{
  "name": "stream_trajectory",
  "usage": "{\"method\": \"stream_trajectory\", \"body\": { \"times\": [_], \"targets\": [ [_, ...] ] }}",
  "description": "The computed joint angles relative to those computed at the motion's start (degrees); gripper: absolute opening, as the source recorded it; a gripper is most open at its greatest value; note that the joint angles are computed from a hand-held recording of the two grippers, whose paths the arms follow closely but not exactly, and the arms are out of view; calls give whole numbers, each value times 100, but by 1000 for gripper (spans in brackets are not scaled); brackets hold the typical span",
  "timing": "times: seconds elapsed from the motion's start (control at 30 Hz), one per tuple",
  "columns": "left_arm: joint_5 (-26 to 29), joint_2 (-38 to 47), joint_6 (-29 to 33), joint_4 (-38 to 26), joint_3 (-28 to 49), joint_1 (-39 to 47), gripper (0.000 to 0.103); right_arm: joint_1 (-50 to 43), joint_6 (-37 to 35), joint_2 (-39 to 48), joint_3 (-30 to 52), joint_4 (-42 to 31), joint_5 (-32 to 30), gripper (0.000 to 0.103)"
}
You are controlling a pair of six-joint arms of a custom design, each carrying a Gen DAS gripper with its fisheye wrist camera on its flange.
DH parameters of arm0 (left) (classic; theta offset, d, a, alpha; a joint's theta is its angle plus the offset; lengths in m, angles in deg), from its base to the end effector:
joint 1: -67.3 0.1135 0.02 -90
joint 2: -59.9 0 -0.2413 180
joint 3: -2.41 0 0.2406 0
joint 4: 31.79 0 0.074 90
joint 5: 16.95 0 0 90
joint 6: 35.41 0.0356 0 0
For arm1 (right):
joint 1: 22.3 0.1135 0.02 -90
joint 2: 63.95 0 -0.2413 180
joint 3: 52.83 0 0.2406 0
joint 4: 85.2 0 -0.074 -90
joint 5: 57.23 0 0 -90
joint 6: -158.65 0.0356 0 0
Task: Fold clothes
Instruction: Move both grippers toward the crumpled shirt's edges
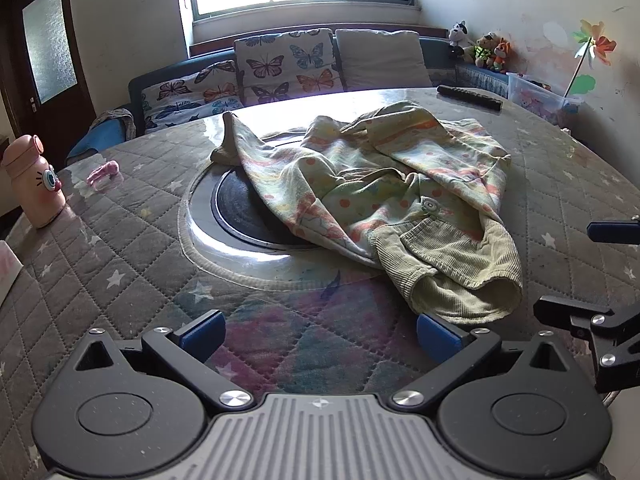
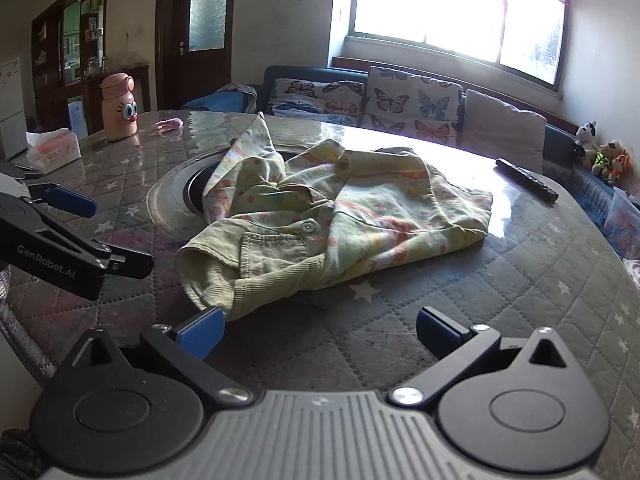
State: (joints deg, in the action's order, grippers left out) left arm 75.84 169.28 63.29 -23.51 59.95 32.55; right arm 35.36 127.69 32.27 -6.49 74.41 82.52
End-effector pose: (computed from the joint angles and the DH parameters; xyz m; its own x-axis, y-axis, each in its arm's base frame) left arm 0.2686 -0.1885 0.0764 -0.4692 0.5094 -0.7214 0.6771 0.7319 0.0765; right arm 0.1481 0.1831 0.0781 -0.6090 0.0739 -0.7897 0.2219 0.9718 -0.0801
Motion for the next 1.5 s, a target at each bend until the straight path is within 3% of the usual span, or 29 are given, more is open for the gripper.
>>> {"method": "stream_trajectory", "body": {
  "times": [0.17, 0.27, 0.77, 1.2, 1.5],
  "targets": [
    [2, 45, 35, -103, 87, 10, 103, 139, 141, -5, 87, -204, 111, 103],
    [58, 109, 102, -173, 199, 60, 103, -192, -434, 56, 102, 241, -185, 103],
    [242, 650, 24, -739, 1203, 225, 103, -908, -1793, -119, 19, 1095, -644, 103],
    [42, 1364, 30, -1426, 2455, 176, 103, -1814, -2519, 40, 69, 1584, -1161, 103],
    [30, 1592, 13, -1660, 2819, 163, 103, -2207, -2826, 195, 239, 1725, -1436, 103]
  ]
}}
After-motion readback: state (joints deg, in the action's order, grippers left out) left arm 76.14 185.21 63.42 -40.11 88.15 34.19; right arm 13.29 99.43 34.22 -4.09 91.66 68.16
